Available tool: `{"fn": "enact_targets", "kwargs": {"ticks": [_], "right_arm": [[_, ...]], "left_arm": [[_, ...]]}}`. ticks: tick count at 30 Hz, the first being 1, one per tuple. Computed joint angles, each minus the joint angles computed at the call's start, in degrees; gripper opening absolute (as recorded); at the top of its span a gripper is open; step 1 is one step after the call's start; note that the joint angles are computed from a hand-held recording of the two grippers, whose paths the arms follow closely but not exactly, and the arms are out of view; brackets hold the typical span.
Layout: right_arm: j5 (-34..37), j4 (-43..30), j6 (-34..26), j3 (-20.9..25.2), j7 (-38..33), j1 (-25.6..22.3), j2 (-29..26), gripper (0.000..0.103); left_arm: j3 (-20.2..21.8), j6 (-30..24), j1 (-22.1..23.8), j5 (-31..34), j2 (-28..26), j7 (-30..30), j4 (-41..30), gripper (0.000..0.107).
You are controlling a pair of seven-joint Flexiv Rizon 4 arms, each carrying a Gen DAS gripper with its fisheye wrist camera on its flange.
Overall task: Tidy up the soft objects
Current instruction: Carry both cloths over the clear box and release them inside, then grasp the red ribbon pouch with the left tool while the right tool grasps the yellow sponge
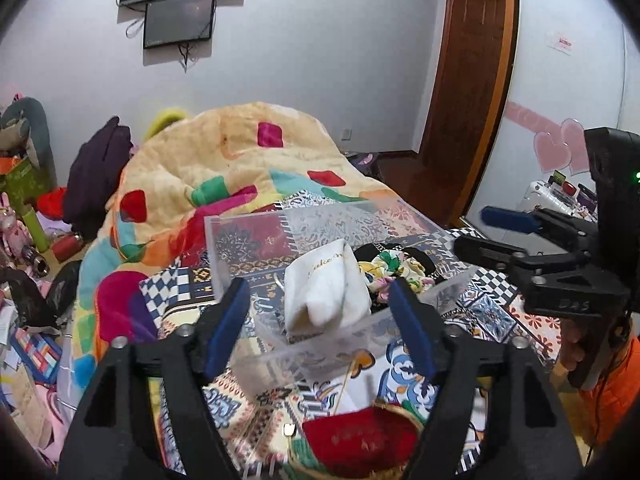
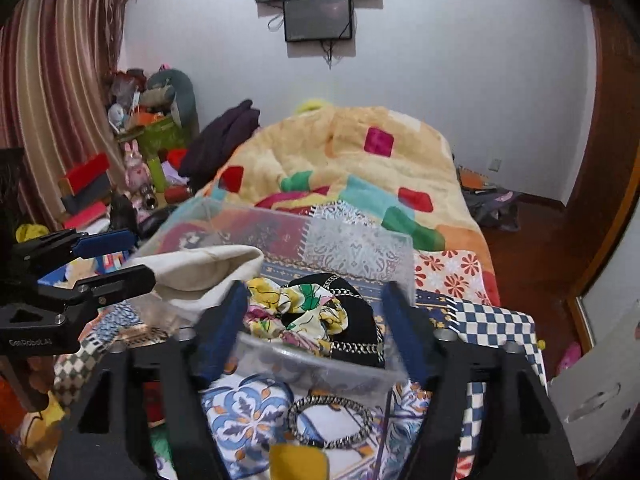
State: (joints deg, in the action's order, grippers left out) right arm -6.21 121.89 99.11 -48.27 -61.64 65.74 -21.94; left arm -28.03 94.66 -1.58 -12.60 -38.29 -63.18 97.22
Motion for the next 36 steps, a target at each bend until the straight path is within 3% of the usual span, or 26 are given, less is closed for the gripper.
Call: {"fn": "enact_targets", "kwargs": {"ticks": [4, 8, 15, 17, 22, 27, 32, 36], "right_arm": [[2.55, 3.45, 1.7, -5.23, -1.42, 5.96, 1.64, 0.083], [3.69, 5.11, 1.08, -1.56, -1.74, 4.04, 4.04, 0.084], [2.22, 9.47, -0.31, 0.53, 0.37, 3.74, 4.8, 0.083], [1.5, 10.54, -0.41, 2.01, 1.1, 2.81, 5.18, 0.083], [-1.11, 10.82, -1.02, 10.17, 3.0, -4.16, 5.12, 0.082], [-4.06, 9.67, -1.5, 22.72, 4.08, -15.55, 5.17, 0.056], [-7.24, 9.92, -1.57, 24.03, 6.41, -17.32, 5.17, 0.032], [-7.72, 11.28, 0.02, 19.25, 7.27, -13.18, 5.69, 0.032]], "left_arm": [[0.11, 0.84, 0.55, 0.68, 2.15, -0.33, 3.42, 0.094], [2.39, -0.19, -0.58, 0.81, 3.82, -1.12, 6.06, 0.095], [0.74, -2.19, 0.65, -0.33, 4.06, -0.18, 9.77, 0.094], [0.47, -1.24, 0.64, -0.19, 3.93, 0.11, 10.69, 0.093], [-3.5, -3.78, 3.55, -0.85, 3.28, 1.22, 11.76, 0.071], [-5.92, -1.65, 5.32, -2.02, 2.3, 1.49, 13.27, 0.062], [-8.27, -0.41, 7.68, -0.53, 1.62, 0.49, 13.86, 0.051], [-7.44, 0.47, 7.27, 1.0, 1.78, -0.56, 13.88, 0.044]]}}
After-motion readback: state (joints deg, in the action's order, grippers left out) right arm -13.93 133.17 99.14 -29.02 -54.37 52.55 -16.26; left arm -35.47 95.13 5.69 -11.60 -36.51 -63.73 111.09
